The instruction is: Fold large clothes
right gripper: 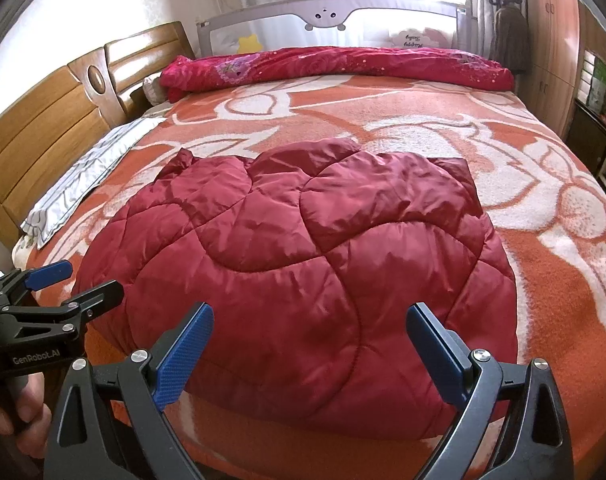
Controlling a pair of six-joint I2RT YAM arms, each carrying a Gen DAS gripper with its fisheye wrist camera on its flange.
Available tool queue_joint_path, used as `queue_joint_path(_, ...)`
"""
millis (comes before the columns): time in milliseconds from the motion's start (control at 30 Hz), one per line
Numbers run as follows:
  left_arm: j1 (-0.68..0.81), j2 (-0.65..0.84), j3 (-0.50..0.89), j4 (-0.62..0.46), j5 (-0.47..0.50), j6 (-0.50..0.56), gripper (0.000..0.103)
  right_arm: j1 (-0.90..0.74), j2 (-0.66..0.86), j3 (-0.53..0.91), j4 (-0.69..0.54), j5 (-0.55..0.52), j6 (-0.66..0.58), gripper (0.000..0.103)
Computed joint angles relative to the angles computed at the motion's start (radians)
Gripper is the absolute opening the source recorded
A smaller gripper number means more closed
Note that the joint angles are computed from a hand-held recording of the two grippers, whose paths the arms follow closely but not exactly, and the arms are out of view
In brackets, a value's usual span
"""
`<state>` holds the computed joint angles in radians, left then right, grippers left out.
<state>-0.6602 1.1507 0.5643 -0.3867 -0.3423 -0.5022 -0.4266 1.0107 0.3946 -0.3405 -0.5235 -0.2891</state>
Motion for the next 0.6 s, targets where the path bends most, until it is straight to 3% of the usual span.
queue_joint_path(600, -0.001, 0.026, 0.029, 0.003, 0.004, 0.012, 0.099, -0.026, 0.048, 0.027, 0.012, -0.010, -0.021, 0.098)
